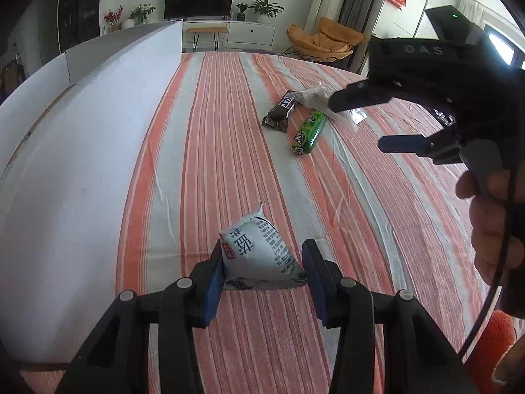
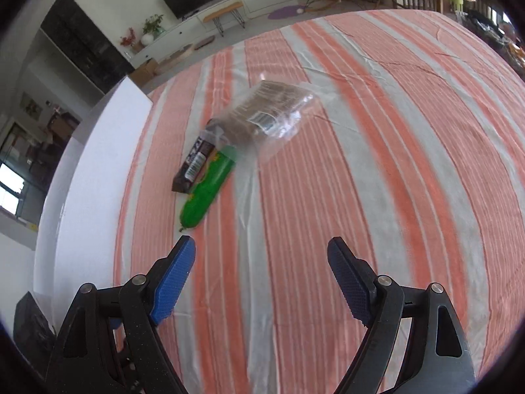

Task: Organize snacks
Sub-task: 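Grasp the green sausage with the right tool while the left tool holds the triangle packet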

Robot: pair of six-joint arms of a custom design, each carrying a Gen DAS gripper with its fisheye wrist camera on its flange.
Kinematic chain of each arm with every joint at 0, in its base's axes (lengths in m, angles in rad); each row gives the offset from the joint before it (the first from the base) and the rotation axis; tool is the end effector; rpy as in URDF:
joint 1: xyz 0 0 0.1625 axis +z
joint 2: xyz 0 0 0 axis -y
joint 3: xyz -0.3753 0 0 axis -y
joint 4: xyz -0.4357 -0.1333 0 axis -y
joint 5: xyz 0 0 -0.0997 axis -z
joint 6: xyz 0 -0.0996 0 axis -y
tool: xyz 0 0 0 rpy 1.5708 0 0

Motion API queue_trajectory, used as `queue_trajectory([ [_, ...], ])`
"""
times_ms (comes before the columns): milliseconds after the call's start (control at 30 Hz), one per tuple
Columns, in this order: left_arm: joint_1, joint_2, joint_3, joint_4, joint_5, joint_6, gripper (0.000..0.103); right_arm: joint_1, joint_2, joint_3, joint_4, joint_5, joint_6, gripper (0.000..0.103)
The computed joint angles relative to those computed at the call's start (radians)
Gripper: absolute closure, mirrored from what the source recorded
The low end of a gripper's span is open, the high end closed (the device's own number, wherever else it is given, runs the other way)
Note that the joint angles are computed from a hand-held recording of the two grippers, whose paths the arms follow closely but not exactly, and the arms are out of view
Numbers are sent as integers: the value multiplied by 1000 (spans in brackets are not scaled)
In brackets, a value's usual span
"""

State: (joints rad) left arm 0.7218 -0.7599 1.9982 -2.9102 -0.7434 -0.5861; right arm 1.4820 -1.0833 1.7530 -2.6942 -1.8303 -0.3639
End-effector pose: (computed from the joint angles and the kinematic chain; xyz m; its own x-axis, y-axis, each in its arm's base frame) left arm -0.2540 -0.4989 -0.0478 -0.8321 0.0187 -0.5543 0.3440 0.8015 -0.4892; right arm 0.0497 -0.6562 0.1808 -0.9187 -0.1339 0.3715 -0.2646 0.9070 -0.3275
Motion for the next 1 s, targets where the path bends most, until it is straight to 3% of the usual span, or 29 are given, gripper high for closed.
queue_trajectory([
  [67, -13, -23, 23, 14, -14, -21, 58, 38, 110, -118, 81, -52, 40, 25],
  [100, -19, -35, 35, 21, -13, -29, 58, 51, 157, -163, 98, -94, 61, 41],
  [133, -26, -46, 45, 23, -14, -33, 58, 57, 197, -201, 115, -129, 88, 65],
  [200, -36, -63, 67, 20, -15, -42, 58, 53, 231, -229, 119, -143, 129, 61],
  [267, -39, -68, 77, 4, -20, -41, 58, 53, 227, -214, 95, -145, 109, 62],
  [333, -37, -64, 80, -19, -30, -36, 58, 41, 195, -181, 105, -120, 64, 77],
  [533, -36, -66, 89, -86, -91, -1, 59, -2, 11, -39, 194, -123, -24, 79],
  [667, -34, -64, 86, -96, -117, 9, 59, 5, -42, 28, 206, -239, -121, 79],
  [767, -38, -73, 94, -102, -122, 6, 59, 16, -18, 61, 113, -309, -190, 72],
  [833, -54, -85, 105, -96, -108, 1, 59, 23, -6, 77, 44, -307, -224, 57],
  [900, -64, -99, 111, -76, -85, 0, 59, 32, 21, 78, -7, -315, -240, 52],
  [967, -77, -110, 111, -43, -59, -11, 59, 36, 28, 91, -65, -323, -268, 58],
  [1000, -82, -111, 109, -31, -47, -14, 59, 33, 22, 99, -73, -316, -268, 79],
])
